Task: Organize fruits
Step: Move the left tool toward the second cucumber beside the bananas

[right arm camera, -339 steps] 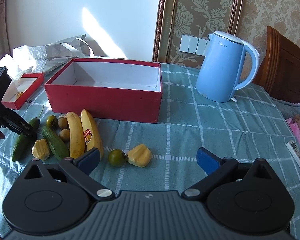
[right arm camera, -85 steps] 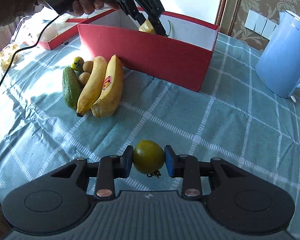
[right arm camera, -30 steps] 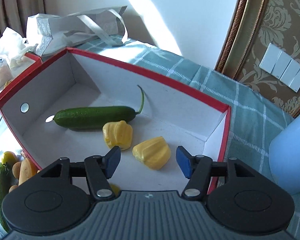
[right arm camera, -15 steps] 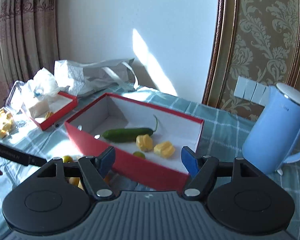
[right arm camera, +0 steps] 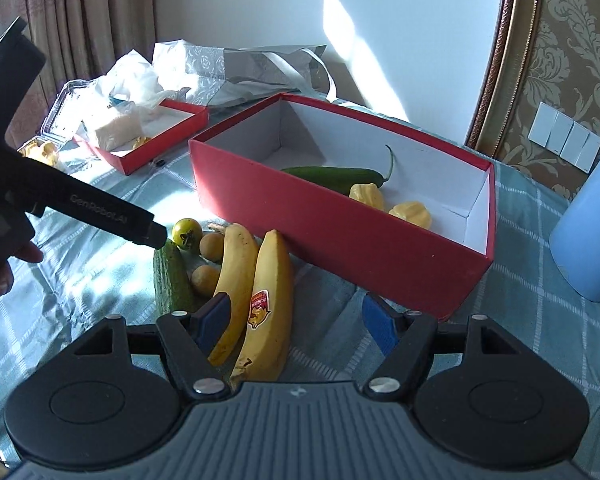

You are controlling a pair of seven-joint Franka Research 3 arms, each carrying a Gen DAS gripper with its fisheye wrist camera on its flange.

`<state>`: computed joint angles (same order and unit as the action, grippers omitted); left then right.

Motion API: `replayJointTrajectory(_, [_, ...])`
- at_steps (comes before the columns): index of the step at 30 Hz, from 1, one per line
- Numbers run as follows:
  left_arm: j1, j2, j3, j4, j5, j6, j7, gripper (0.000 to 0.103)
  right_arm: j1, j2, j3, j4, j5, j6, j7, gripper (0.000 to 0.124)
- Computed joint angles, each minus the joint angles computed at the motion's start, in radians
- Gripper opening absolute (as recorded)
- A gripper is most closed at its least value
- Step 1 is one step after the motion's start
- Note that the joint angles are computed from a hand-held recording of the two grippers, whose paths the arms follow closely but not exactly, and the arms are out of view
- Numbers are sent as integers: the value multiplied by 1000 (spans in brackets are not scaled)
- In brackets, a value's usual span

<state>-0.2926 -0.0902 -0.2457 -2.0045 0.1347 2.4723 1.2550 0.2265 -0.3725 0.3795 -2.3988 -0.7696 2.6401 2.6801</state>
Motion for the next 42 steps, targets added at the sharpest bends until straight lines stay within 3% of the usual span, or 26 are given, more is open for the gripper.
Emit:
replayJointTrajectory(5, [-15, 47, -28, 54, 154, -74, -12, 103, 4, 9, 6, 7, -25, -12, 0, 72])
replayJointTrajectory(11, [-34, 113, -30, 128, 56, -169, 86, 103, 3, 5, 2, 8, -52, -3, 39, 72])
replayJointTrajectory(13, [-39, 141, -32, 163, 40, -235, 99, 103, 6, 4, -1, 5, -49, -3, 38, 72])
replayJointTrajectory(23, [0, 53, 2, 91, -60, -273, 161, 103, -4, -40, 3, -33, -25, 5, 42, 72])
replayJointTrajectory(27, [19, -22, 2, 20, 102, -282, 113, 103, -17, -48, 17, -34, -23, 13, 39, 72])
replayJointTrajectory(28, [24, -43, 12, 2, 85, -263, 121, 103, -21, -49, 20, -34, -25, 15, 41, 72])
replayJointTrajectory(31, [28, -74, 58, -7, -127, -231, 154, 103, -26, -47, 24, -33, -21, 22, 38, 72])
replayJointTrajectory(34, [34, -32, 73, 56, -297, -320, 139, 103, -28, -42, 28, -26, -19, 18, 26, 72])
replayJointTrajectory(39, [53, 18, 65, 102, -462, -354, 37, 103, -22, -47, 28, -27, -16, 18, 10, 72])
replayJointTrajectory(42, [56, 77, 43, 173, -423, -416, -32, 103, -24, -60, 30, -39, -8, 19, 14, 72])
